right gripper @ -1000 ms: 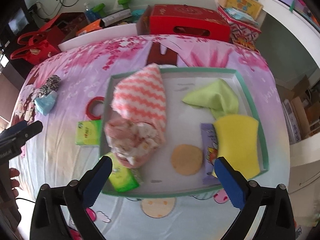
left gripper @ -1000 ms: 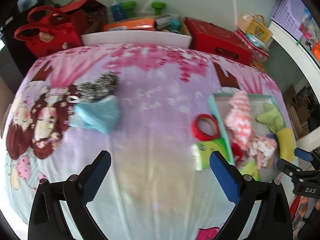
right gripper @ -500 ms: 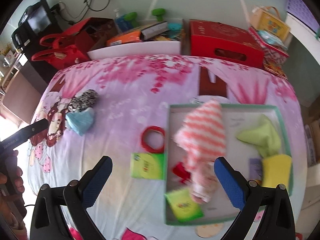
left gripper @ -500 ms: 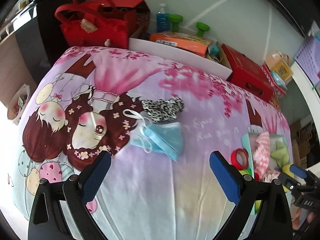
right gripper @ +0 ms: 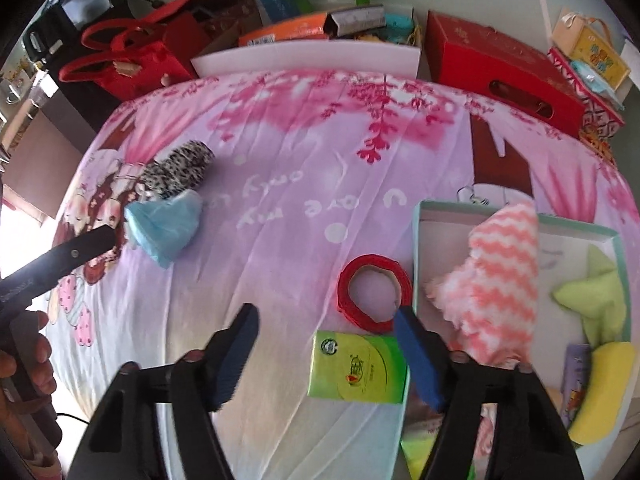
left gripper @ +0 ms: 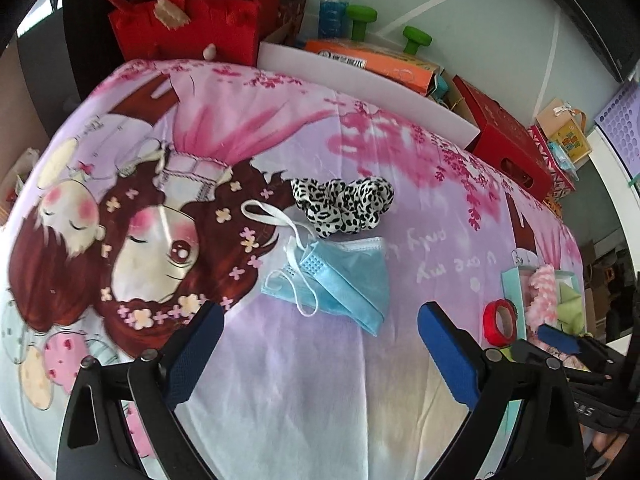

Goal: Organize soft objects
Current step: 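Move both grippers from the tray toward the red tape ring and blue face mask, then grasp the red tape ring with the right gripper while the left grasps the blue face mask, then carry the tape ring and face mask over the tray with both grippers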

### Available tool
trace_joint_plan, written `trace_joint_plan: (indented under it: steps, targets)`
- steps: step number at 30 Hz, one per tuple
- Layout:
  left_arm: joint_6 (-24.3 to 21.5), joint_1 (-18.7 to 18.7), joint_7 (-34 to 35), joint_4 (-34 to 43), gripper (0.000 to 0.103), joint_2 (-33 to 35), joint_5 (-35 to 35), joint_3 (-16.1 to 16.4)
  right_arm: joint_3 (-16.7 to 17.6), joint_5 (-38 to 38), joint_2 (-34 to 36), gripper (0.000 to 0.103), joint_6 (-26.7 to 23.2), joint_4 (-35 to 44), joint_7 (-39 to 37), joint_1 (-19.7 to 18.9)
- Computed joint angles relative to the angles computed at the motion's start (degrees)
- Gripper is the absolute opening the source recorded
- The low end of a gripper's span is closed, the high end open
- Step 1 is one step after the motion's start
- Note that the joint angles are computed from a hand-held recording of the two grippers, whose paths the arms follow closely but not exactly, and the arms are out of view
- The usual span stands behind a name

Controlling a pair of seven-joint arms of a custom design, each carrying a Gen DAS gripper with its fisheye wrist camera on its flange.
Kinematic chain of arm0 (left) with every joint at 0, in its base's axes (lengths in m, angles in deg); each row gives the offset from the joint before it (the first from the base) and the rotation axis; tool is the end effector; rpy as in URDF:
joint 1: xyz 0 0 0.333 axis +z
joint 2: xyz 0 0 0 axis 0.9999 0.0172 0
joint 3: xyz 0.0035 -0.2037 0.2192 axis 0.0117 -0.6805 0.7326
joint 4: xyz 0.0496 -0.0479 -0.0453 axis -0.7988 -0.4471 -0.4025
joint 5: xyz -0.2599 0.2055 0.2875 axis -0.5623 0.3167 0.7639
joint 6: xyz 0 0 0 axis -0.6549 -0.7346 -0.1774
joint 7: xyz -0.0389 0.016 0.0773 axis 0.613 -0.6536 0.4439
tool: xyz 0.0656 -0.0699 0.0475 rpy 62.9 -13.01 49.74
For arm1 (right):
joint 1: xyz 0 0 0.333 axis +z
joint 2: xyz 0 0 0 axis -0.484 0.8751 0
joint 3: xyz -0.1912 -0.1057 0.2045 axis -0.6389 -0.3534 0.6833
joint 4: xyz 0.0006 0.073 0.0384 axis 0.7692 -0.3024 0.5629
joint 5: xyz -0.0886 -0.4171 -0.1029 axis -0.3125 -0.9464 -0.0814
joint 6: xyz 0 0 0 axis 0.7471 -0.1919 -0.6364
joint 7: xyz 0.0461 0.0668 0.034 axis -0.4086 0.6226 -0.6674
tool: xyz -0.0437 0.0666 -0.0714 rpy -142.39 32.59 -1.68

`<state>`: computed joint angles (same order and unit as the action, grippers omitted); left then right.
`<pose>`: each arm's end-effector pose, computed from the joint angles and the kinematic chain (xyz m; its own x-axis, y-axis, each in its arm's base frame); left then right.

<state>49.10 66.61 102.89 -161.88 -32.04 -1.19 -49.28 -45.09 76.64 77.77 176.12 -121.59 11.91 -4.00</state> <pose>0.5838 -0.3863 0.5427 0.4267 -0.8591 0.2827 -0.7550 -0.5105 -0.4117 0.6774 0.3755 0.5513 0.4972 -0.8630 -0.0898 -0.8328 -0.4457 -0.3282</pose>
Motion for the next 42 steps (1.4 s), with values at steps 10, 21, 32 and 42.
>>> trace_joint_plan:
  steps: [10,21,32,42]
  targets:
    - [6.2,1.6,2.8,-1.4,0.079,2.5,-5.4,0.5,-1.2,-1.2,10.3,0.045,-5.4,12.3,0.7,1.1]
    - [7.1,1.3,3.2,-0.9,0.050,3.9,-5.6,1.2,-2.3,-2.9,14.8,0.027,-7.1,17.8,-0.6,2.4]
    - [9.9,1.1,2.6,-3.3,0.010,2.3,-5.2,0.9,-1.8,-2.8,10.0,0.013,-3.2,10.5,-0.3,2.1]
    - [10.1,0.5,0.5,-4.8,0.008,-0.4,-4.1,0.2,-0.8,-2.5,1.6,0.013,1.4,0.5,-1.2,1.0]
